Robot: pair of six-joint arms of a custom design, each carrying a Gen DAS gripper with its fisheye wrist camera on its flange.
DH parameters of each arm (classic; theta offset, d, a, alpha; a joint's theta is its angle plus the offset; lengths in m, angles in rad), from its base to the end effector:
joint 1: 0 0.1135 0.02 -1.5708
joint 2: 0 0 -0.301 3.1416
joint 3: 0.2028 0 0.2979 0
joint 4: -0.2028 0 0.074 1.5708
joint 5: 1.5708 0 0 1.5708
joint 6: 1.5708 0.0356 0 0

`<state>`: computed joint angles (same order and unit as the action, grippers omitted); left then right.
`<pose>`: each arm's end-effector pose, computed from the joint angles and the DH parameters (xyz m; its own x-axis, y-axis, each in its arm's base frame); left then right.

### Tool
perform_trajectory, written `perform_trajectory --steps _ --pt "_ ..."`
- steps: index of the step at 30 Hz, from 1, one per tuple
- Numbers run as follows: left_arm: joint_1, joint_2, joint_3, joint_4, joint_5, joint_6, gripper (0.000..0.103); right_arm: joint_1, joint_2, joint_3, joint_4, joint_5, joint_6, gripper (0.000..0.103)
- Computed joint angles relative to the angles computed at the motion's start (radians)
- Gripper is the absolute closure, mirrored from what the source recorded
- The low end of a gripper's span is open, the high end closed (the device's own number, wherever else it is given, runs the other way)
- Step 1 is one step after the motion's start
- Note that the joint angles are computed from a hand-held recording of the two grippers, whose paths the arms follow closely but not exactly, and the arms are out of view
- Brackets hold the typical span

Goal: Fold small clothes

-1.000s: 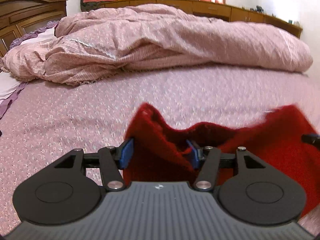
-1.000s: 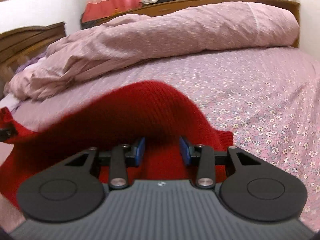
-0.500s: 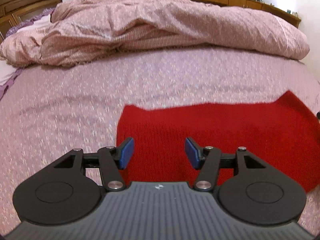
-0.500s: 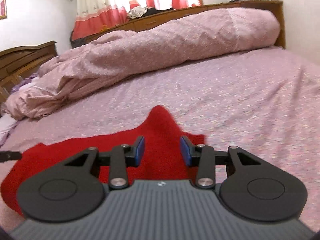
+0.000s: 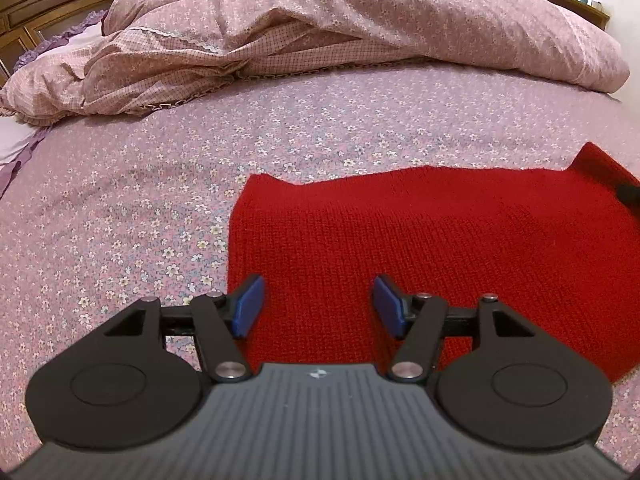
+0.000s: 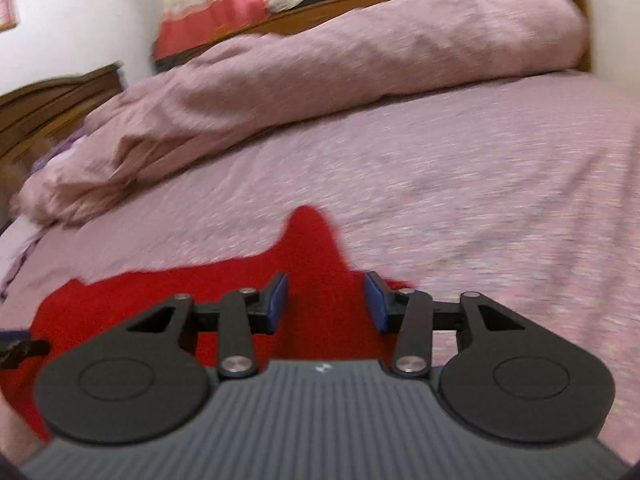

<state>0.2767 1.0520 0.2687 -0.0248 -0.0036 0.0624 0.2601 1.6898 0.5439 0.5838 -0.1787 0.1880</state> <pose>0.1881 0.0535 0.1323 -0.7113 -0.1372 -0.6894 -0.2317 0.9717 0.0457 0.3105 0.0892 0.1131 -0.5804 0.0359 -0.8135 -0.2951 0.9218 0.2512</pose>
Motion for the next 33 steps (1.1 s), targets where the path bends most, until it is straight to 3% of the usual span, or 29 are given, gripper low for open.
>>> perform_trajectory --steps 2,5,6,10,12,14,19,22,24,26,30,33 --pt "0.011 -0.005 0.000 -0.003 0.014 0.001 0.036 0.079 -0.029 -0.042 0.075 0.159 -0.061 0.087" --pt "0.012 0.009 -0.004 0.019 0.017 0.006 0.036 0.264 -0.060 -0.141 0.273 0.523 -0.241 0.087" --pt "0.009 0.018 -0.004 0.028 0.012 0.003 0.035 0.300 -0.048 -0.142 0.291 0.597 -0.265 0.086" --pt "0.004 0.026 0.001 0.029 0.005 -0.014 0.035 0.306 0.065 -0.024 0.142 0.780 -0.204 0.081" --pt "0.010 0.031 0.004 0.031 0.013 -0.010 0.035 0.265 0.050 -0.010 0.063 0.755 -0.119 0.081" --pt "0.011 0.044 0.003 0.045 0.014 -0.005 0.034 0.220 -0.028 -0.067 0.079 0.645 -0.070 0.081" --pt "-0.015 0.080 0.009 0.072 -0.026 -0.021 0.027 0.205 -0.157 -0.170 0.102 0.504 -0.039 0.080" --pt "-0.040 0.095 0.007 0.091 -0.063 -0.006 0.024 0.172 -0.096 -0.158 0.071 0.434 0.003 0.081" --pt "-0.040 0.095 0.010 0.087 -0.067 -0.003 0.024 0.172 -0.010 -0.169 0.184 0.453 0.000 0.080" --pt "-0.031 0.080 0.017 0.056 -0.058 -0.010 0.024 0.167 0.002 -0.169 0.186 0.463 0.036 0.076" --pt "-0.043 0.002 0.026 -0.049 -0.077 -0.012 0.023 0.117 -0.065 -0.189 0.131 0.376 0.135 0.071" --pt "-0.068 -0.083 0.024 -0.144 -0.101 -0.030 0.022 0.106 -0.134 -0.220 0.102 0.367 0.160 0.058"
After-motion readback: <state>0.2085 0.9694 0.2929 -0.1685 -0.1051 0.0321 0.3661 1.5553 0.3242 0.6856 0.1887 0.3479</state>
